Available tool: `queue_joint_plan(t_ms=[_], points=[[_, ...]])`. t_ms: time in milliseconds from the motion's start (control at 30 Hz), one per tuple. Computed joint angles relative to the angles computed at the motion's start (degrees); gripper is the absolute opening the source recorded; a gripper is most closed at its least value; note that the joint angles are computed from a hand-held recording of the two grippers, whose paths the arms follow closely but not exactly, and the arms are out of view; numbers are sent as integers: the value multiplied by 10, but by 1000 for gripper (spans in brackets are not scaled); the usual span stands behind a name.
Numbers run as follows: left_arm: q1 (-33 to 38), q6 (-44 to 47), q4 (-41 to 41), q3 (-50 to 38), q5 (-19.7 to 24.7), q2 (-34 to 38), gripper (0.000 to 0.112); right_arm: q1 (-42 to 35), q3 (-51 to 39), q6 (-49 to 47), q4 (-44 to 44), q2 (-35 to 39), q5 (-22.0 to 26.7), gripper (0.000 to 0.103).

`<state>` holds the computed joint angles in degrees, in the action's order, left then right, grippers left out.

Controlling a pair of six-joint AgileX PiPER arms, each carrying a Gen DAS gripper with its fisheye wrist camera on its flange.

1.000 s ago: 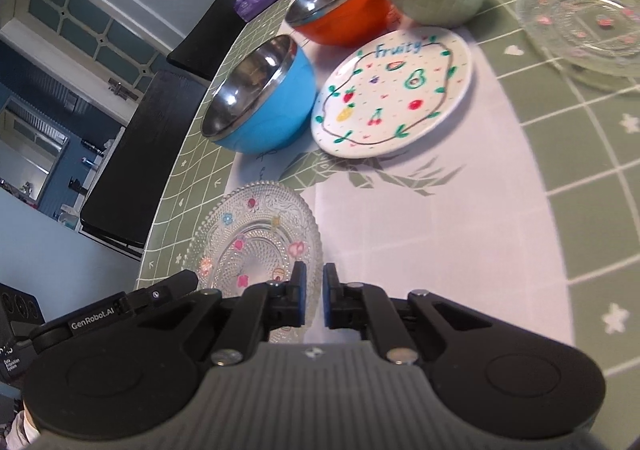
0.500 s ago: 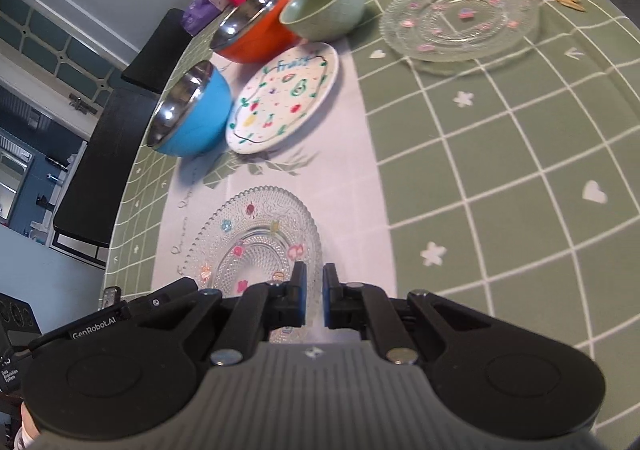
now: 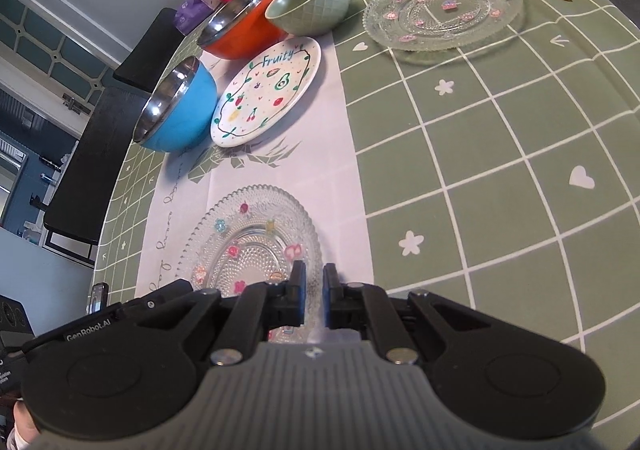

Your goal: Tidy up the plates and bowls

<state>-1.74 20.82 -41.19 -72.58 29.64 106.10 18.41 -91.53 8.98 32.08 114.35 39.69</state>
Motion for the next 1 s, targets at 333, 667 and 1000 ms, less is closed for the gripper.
queue_joint_plan(t_ms=[333,667,1000], points=[[4,13,-13,4,0,-1,11,5,-6,7,-19,1,4,7],[-2,-49,60,-21,13,3,19,8,-13,6,-27,-1,10,23],[-28,-82,247,-100,64,-8,33,32,-103,67,-200,9,85,77]])
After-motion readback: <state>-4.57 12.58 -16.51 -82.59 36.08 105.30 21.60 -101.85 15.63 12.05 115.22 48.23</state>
